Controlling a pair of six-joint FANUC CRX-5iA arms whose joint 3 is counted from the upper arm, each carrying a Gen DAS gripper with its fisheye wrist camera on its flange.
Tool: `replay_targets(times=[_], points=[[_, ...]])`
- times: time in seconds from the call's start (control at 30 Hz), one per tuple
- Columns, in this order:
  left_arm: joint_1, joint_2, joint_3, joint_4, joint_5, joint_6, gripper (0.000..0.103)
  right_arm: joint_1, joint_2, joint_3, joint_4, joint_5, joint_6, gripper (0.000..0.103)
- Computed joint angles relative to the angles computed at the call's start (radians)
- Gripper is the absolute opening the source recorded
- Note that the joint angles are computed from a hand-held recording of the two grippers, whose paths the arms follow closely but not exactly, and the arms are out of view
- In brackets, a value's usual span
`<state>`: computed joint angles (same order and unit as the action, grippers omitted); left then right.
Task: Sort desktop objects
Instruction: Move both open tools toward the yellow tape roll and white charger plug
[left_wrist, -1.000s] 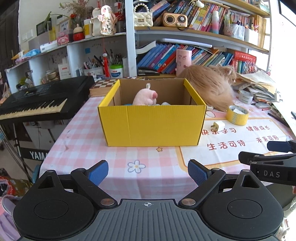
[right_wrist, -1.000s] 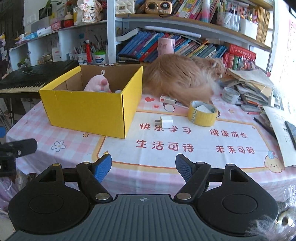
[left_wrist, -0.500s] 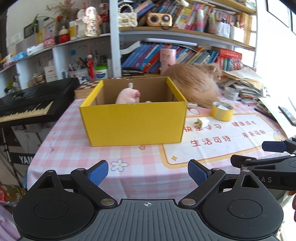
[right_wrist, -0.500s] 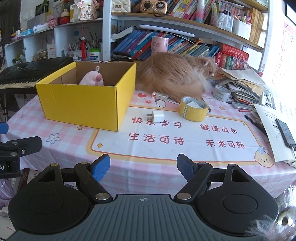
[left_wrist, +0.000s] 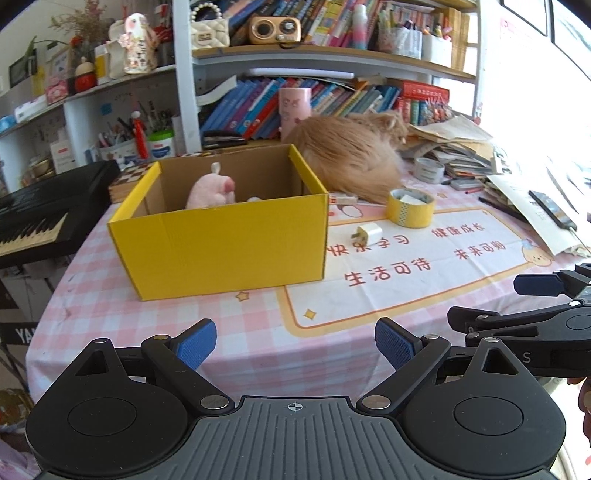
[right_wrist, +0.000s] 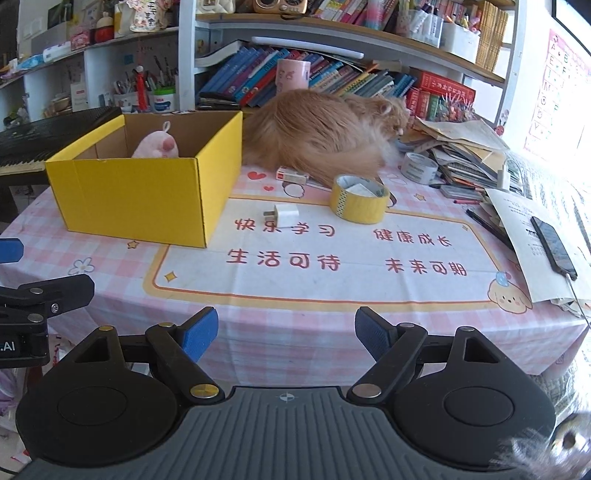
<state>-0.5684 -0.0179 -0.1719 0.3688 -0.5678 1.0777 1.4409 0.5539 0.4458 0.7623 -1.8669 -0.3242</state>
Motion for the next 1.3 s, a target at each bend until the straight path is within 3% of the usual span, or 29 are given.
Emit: replay_targets(times=[1.0, 1.3], points=[[-0.120, 0.180, 0.191, -0.013, -0.033, -0.056, 0.095, -0.011, -0.179, -0.241, -0.081, 0.010, -0.135, 0.083], [-0.151, 0.251, 0.281, -0.048, -0.051, -0.002, 0.095, -0.031, -0.249, -0.328, -0.099, 0.038, -0.152, 0.083]])
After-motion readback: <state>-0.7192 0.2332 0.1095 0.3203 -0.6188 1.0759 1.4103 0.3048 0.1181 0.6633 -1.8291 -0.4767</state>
